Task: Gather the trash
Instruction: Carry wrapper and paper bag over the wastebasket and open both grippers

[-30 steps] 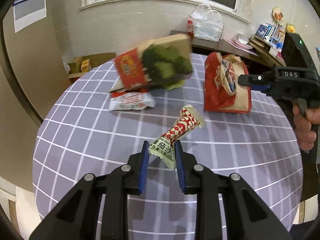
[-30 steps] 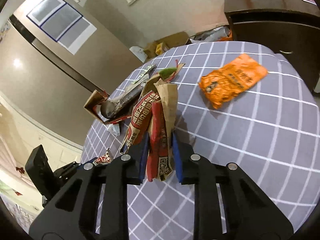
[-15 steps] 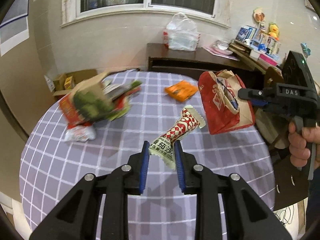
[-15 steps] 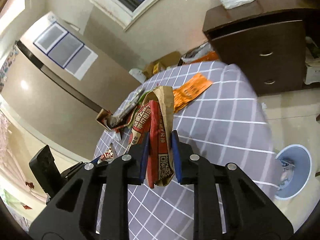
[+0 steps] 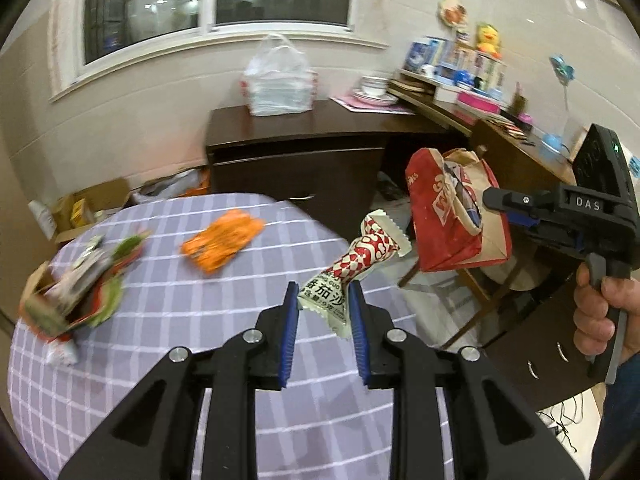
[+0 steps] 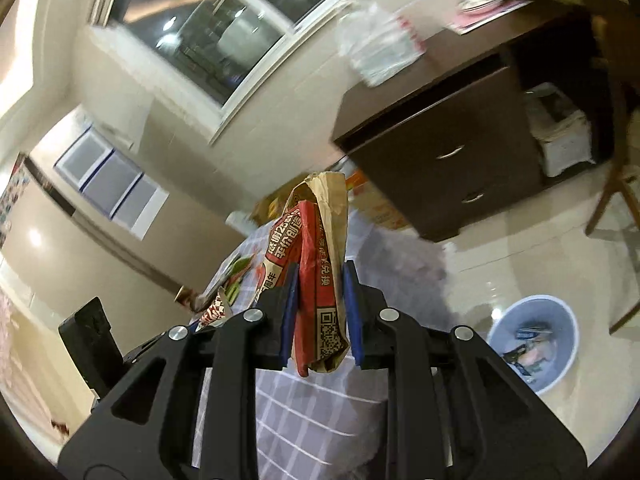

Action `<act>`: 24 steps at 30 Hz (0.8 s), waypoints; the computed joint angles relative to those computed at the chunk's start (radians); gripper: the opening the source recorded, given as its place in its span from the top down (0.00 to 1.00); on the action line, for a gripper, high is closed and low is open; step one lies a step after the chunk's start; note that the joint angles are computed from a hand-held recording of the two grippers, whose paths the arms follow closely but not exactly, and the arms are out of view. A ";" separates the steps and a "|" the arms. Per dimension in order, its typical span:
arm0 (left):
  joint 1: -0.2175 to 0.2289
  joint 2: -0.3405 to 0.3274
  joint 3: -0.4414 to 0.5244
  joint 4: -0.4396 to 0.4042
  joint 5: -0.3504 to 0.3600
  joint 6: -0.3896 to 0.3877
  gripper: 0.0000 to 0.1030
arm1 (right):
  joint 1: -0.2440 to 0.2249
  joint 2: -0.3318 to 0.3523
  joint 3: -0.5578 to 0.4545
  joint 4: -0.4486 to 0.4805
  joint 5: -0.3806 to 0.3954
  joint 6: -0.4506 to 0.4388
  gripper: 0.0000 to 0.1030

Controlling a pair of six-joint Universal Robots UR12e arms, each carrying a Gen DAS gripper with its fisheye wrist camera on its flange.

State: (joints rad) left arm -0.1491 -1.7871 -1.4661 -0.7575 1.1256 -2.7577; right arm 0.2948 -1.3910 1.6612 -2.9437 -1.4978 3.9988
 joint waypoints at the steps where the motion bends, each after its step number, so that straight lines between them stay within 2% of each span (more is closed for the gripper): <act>1: -0.010 -0.006 0.008 -0.007 0.000 0.004 0.77 | -0.007 -0.015 0.022 -0.008 -0.014 0.014 0.79; 6: -0.073 -0.045 0.058 -0.068 0.016 0.033 0.77 | -0.036 -0.074 0.106 -0.002 -0.076 0.064 0.79; 12: -0.143 -0.094 0.108 -0.157 0.061 0.094 0.77 | -0.064 -0.114 0.179 0.028 -0.114 0.131 0.79; 18: -0.193 -0.138 0.142 -0.220 0.114 0.128 0.77 | -0.086 -0.126 0.231 0.065 -0.102 0.188 0.79; 24: -0.228 -0.178 0.183 -0.293 0.160 0.156 0.76 | -0.114 -0.120 0.262 0.084 -0.056 0.225 0.79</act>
State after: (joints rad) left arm -0.3768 -1.9646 -1.2830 -1.0504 1.2857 -2.6020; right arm 0.1812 -1.5107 1.9235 -2.8595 -1.5538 4.2243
